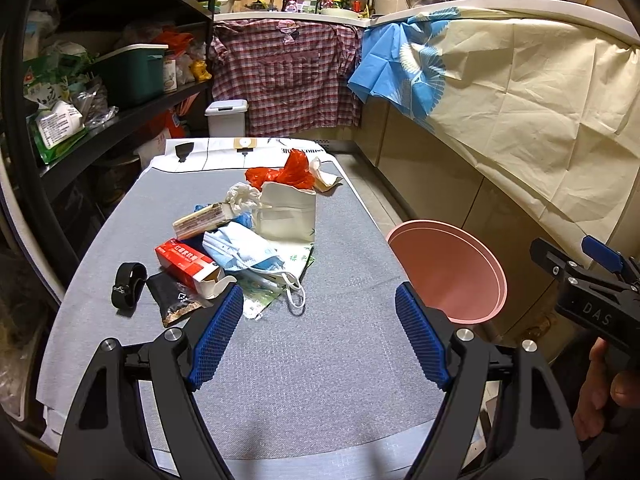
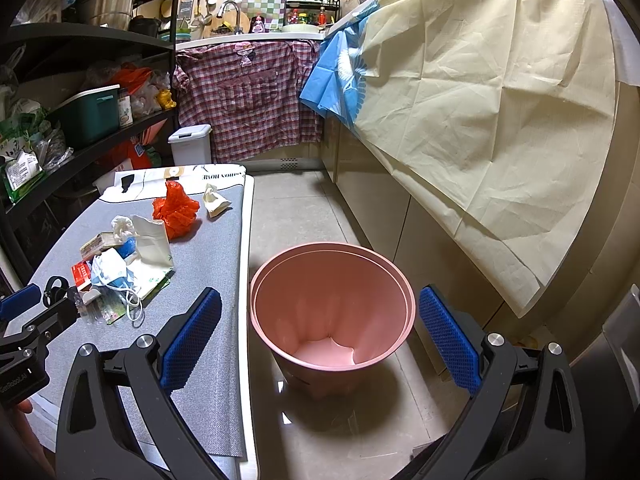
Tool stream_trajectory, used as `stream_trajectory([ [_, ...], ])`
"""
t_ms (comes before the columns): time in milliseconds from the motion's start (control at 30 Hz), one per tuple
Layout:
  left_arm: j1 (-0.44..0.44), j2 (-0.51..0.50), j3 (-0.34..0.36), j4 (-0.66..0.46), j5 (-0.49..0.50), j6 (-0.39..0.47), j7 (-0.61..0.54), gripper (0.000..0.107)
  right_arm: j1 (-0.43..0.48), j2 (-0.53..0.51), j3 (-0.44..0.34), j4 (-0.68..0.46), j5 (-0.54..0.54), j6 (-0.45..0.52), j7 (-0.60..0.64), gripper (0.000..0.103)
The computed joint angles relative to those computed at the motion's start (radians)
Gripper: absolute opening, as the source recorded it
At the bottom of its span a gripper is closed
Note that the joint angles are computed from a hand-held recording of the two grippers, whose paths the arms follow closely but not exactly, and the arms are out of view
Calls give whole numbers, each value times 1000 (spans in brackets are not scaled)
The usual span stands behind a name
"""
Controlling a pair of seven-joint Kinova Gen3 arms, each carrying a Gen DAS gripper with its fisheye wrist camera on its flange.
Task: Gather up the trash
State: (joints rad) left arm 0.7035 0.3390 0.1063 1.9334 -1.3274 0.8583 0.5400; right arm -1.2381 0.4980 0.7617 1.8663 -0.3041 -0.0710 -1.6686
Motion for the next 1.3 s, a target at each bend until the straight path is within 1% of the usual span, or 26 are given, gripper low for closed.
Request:
stream_trajectory([
  [433, 4, 6, -2, 2, -22, -13, 20, 76, -20, 8, 16, 7, -22, -18, 8, 97],
  [533, 1, 4, -3, 10, -36, -14, 35, 76, 1, -3, -16, 11, -36, -31, 24, 97],
  [567, -2, 0, -3, 15, -39, -18, 38, 75, 17, -9, -39, 11, -38, -35, 31, 96],
  [600, -3, 2, -2, 16, -39, -14, 43, 75, 24, -16, -52, 14, -50, -41, 45, 96],
  [633, -5, -3, -2, 22, -39, -12, 46, 72, 38, -23, -71, 10, -69, -42, 70, 95],
  [667, -6, -5, -1, 26, -38, -6, 48, 68, 65, -34, -108, 10, -72, -50, 82, 95],
  [700, -7, -3, -1, 27, -36, 3, 49, 67, 103, -44, -154, 6, -58, -54, 82, 94],
  [767, -13, -4, -2, 32, -30, 18, 53, 62, 178, -62, -247, -7, -14, -43, 61, 92],
  [833, -23, -7, -3, 38, -22, 24, 55, 58, 250, -72, -337, -29, -22, -24, 99, 84],
  [900, -32, -5, -6, 41, -16, 36, 55, 52, 282, -73, -390, -45, -75, -29, 180, 79],
  [933, -36, -6, -7, 45, -14, 40, 55, 50, 311, -73, -431, -55, -95, -31, 221, 75],
  [967, -42, -6, -10, 49, -13, 41, 60, 48, 345, -70, -477, -74, -101, -26, 245, 73],
  [1000, -47, -9, -12, 58, -18, 42, 69, 47, 381, -67, -524, -90, -100, -21, 253, 69],
  [1033, -52, -11, -13, 64, -20, 46, 74, 44, 414, -62, -570, -108, -87, -10, 245, 64],
  [1067, -56, -12, -14, 70, -22, 53, 81, 41, 451, -53, -616, -136, -57, 10, 224, 61],
  [1133, -67, -15, -16, 83, -27, 67, 93, 38, 516, -27, -709, -201, 24, 49, 165, 49],
  [1167, -76, -17, -19, 92, -28, 72, 102, 36, 542, -6, -755, -241, 65, 65, 132, 47],
  [1233, -94, -23, -20, 105, -25, 76, 119, 36, 598, 29, -848, -291, 146, 70, 78, 42],
  [1300, -122, -30, -24, 120, -8, 69, 141, 36, 645, 83, -941, -361, 210, 86, 55, 42],
])
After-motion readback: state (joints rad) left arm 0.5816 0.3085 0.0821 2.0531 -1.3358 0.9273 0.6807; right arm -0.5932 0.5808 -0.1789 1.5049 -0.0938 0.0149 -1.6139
